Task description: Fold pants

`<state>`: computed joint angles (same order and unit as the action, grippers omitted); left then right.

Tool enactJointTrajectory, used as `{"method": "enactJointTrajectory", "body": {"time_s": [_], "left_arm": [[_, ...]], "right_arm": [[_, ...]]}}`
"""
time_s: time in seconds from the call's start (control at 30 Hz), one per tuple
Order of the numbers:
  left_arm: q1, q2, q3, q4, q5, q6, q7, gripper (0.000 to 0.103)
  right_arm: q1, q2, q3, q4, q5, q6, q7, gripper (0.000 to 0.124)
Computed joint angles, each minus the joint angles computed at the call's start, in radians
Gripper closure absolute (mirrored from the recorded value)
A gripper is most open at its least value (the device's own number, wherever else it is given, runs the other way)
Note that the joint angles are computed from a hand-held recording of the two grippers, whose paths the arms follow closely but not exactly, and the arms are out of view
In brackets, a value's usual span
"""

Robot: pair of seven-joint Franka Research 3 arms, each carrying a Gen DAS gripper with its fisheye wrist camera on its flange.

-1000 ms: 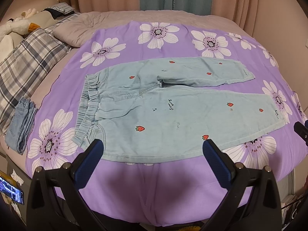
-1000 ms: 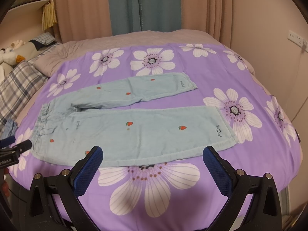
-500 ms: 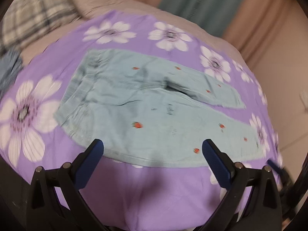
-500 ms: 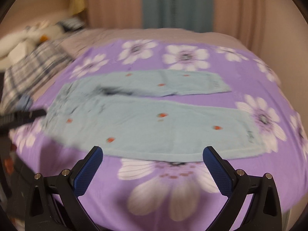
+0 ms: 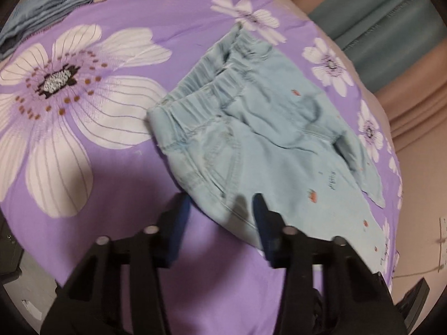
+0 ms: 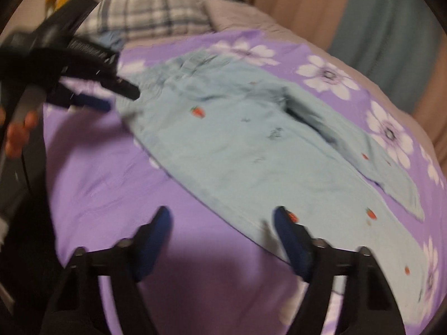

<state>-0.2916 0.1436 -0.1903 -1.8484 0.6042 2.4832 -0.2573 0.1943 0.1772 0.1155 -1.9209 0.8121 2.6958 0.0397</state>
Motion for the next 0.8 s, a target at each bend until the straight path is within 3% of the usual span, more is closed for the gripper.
{"method": "enactJointTrajectory", "body": {"time_s": [0.17,0.2,0.23,0.27,0.33,0.43,0.57,0.67,0.73,0.8], "left_arm": [[0.006,0.027,0.020,0.030,0.059,-0.011,-0.021,0.068],[0.011,0.031,0.022,0.039,0.049,-0.019,-0.009,0.075],[0.015,0.032,0.024,0.038,0.042,-0.016,-0.006,0.083],[0.023,0.024,0.024,0.023,0.024,0.006,-0.002,0.083],[0.025,0.004,0.022,0.002,0.023,0.017,0.003,0.085],[0.015,-0.028,0.013,-0.012,0.060,-0.024,0.009,0.087],[0.022,-0.056,-0.004,-0.036,0.049,-0.051,0.046,0.086],[0.020,-0.046,-0.019,-0.013,-0.009,-0.117,0.146,0.079],[0.009,-0.053,-0.029,0.002,-0.021,-0.190,0.204,0.068],[-0.005,-0.066,-0.036,0.012,0.010,-0.258,0.229,0.059]], "right_arm": [[-0.012,0.035,0.044,0.018,0.099,0.048,-0.186,0.060],[-0.010,0.043,0.047,0.027,0.109,0.049,-0.204,0.065],[-0.004,0.052,0.047,0.039,0.104,0.051,-0.202,0.077],[0.005,0.061,0.043,0.050,0.083,0.049,-0.180,0.091],[0.017,0.067,0.040,0.061,0.046,0.051,-0.144,0.106],[0.011,0.043,0.056,0.036,0.073,0.070,-0.195,0.116],[0.003,0.002,0.039,0.022,0.079,-0.024,-0.215,0.116],[0.029,0.016,0.010,0.027,-0.030,-0.053,-0.132,0.116],[0.034,0.020,0.000,0.036,-0.071,-0.073,-0.056,0.108],[0.014,0.020,-0.012,0.079,-0.094,-0.200,0.010,0.093]]}}
